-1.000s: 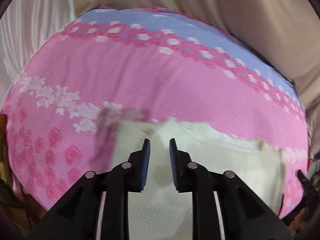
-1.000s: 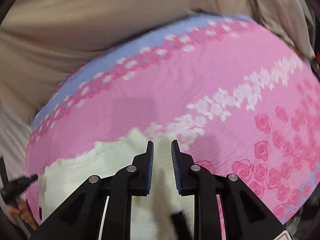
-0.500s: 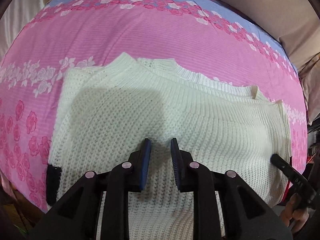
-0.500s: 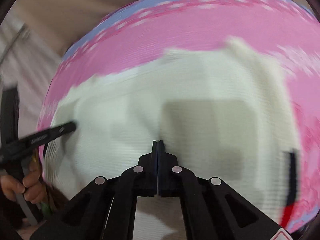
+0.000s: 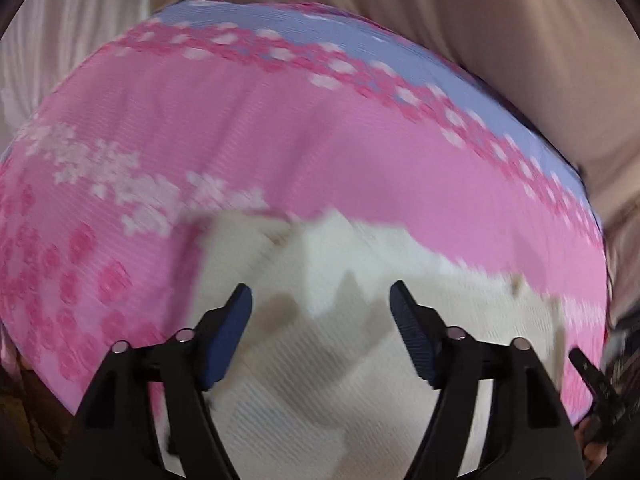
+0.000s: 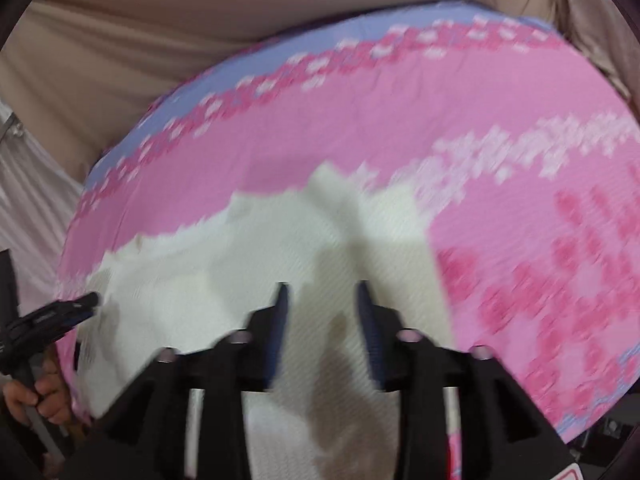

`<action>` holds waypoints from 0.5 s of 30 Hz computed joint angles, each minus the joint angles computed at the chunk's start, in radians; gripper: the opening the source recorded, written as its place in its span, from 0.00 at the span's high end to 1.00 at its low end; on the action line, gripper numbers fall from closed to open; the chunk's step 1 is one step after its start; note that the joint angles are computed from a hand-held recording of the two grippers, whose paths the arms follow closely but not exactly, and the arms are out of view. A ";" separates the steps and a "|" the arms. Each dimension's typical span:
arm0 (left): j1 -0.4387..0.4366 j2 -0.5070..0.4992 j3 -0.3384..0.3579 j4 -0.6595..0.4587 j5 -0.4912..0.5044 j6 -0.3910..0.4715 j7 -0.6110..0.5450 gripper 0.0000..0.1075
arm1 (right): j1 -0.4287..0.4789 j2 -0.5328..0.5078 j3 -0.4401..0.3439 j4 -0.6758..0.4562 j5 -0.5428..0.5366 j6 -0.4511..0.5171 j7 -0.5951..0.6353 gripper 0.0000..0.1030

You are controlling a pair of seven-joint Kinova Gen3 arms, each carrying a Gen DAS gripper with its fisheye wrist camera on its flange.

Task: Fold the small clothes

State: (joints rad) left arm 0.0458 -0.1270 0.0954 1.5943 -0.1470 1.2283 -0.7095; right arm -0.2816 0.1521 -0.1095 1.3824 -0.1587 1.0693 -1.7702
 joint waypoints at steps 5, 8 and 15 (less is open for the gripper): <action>-0.029 0.079 -0.077 0.001 0.093 -0.038 -0.156 0.88 | -0.002 0.152 0.005 -0.135 0.003 0.075 0.009 0.51; -0.049 0.055 -0.054 0.000 0.085 -0.039 -0.136 0.96 | -0.017 0.148 -0.017 -0.137 0.005 0.036 0.051 0.93; -0.050 0.084 -0.098 0.019 -0.012 0.017 -0.089 1.00 | 0.035 0.157 0.055 -0.120 0.010 0.028 -0.009 0.94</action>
